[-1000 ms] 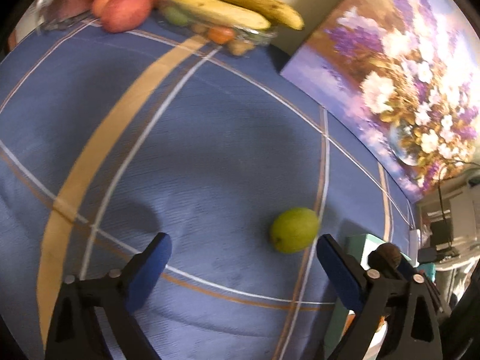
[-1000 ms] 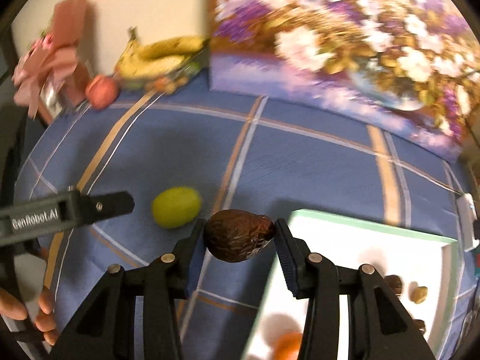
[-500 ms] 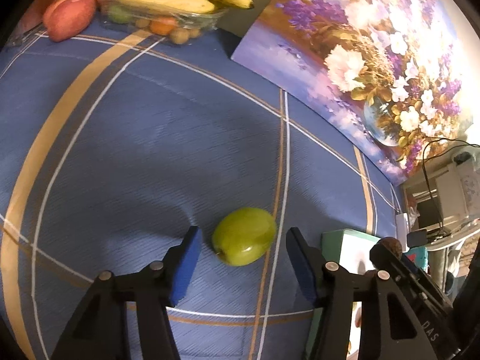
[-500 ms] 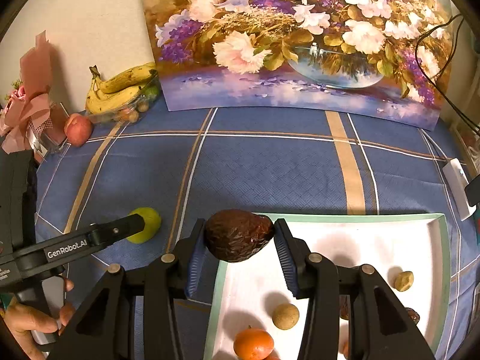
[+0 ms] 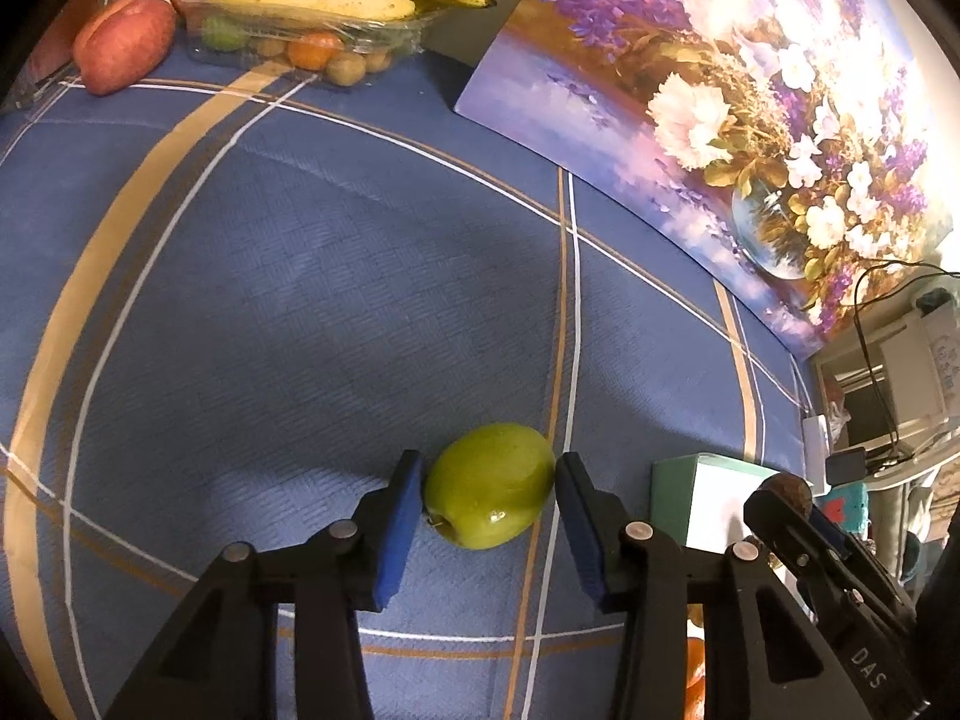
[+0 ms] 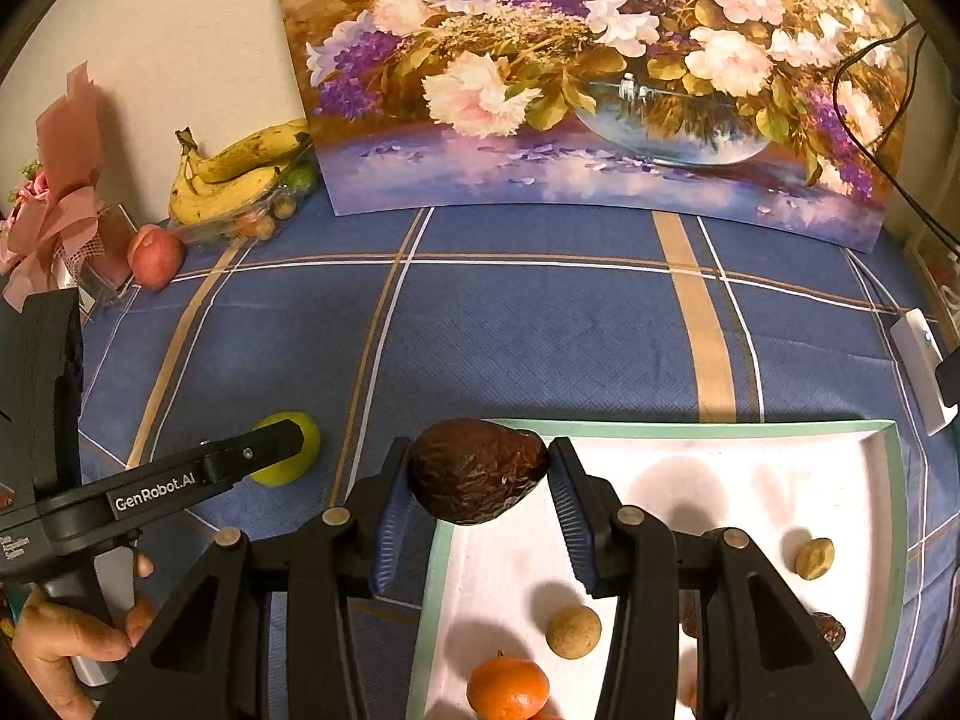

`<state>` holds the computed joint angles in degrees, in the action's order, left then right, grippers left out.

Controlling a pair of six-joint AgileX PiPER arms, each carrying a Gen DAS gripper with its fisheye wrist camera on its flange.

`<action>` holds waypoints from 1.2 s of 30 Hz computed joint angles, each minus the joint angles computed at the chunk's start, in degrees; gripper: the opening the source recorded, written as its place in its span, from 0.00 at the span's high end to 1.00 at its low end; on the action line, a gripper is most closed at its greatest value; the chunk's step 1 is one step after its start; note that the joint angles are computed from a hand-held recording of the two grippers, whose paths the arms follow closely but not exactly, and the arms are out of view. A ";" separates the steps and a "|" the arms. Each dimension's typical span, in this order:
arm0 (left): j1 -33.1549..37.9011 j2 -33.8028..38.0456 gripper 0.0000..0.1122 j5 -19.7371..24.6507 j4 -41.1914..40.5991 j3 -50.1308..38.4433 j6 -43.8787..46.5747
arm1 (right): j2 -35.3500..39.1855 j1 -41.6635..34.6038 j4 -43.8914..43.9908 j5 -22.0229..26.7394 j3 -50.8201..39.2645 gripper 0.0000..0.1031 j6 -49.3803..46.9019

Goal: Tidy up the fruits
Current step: 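Carry the date with the right tool while the left tool carries the pear to the tray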

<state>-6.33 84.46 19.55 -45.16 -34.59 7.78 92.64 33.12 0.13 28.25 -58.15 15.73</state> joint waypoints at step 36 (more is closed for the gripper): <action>-28.15 -21.41 0.58 12.72 54.95 -3.05 -66.18 | -19.59 -1.01 -1.77 7.07 16.20 0.55 8.32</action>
